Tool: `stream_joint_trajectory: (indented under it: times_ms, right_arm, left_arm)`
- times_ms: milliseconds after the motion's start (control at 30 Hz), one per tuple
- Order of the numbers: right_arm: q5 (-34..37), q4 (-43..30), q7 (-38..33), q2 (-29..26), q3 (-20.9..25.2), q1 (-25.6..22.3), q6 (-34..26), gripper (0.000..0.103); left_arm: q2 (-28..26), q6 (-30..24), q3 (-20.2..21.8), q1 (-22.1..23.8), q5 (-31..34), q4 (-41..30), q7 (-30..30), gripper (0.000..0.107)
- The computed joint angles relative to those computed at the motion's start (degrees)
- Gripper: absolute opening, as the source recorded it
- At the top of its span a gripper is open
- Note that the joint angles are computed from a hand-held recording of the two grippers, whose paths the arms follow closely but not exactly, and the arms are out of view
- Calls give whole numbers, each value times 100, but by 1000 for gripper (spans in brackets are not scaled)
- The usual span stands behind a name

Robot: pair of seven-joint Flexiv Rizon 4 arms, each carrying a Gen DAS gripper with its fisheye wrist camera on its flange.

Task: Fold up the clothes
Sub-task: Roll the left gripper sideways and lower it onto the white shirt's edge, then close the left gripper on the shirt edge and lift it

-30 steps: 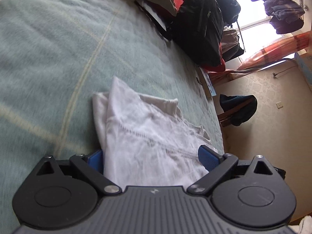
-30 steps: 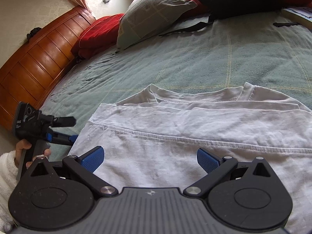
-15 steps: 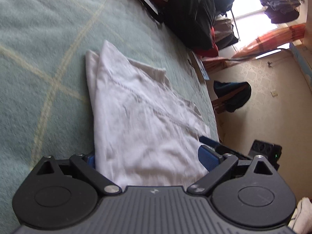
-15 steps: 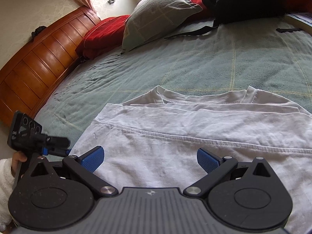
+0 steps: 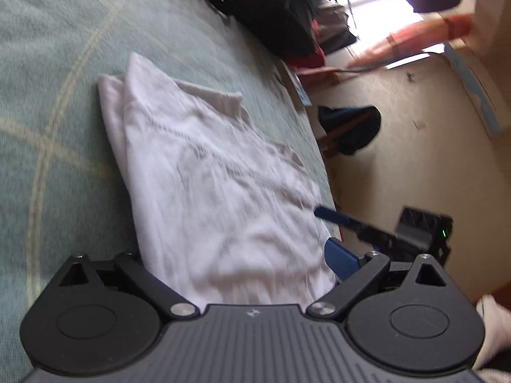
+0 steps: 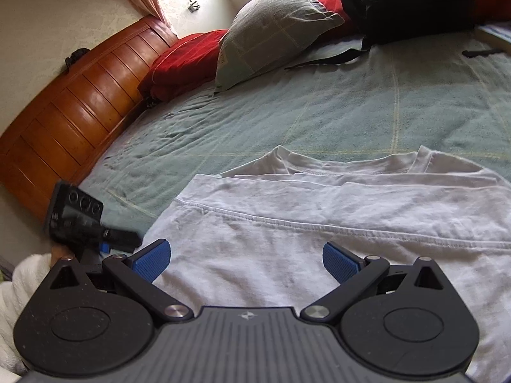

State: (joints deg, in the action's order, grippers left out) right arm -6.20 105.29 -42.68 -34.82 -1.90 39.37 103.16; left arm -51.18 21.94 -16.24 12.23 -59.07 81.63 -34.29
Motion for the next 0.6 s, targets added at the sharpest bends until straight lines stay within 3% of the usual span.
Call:
stream_joint_trajectory:
  times_ms: [67,167,233,267,400,467,600]
  right_arm:
    - [-46,-61,-6,-56,238,-203,23,103]
    - [-42,-81,18,-77,262,-221,11,103]
    - [-29,-82,41,-82,243,-201,3,103]
    - [-19,-75,54,-80,231,-190,3,103]
    - [41,4,96,-45,207,-182,73,103]
    - [18,-47,112,-92,423,-383,136,103]
    - [-230,-422,354,-440,1614,-1378,182,103]
  left_arm:
    - [-109,50,-16,-25,-56,-117,-160,92]
    - [-219,395,32,-186,40,-320,-382,69]
    - [-269,643,87,-224,122,-346,-593,22]
    - [-308,728,102,-209,141,-333,-739,15]
    - [-148,1077,18,-200,197,-69,-560,12]
    - [-77,1212,50,-271,333,-53,-611,12]
    - [34,1423,55,-323,477,41,-658,12]
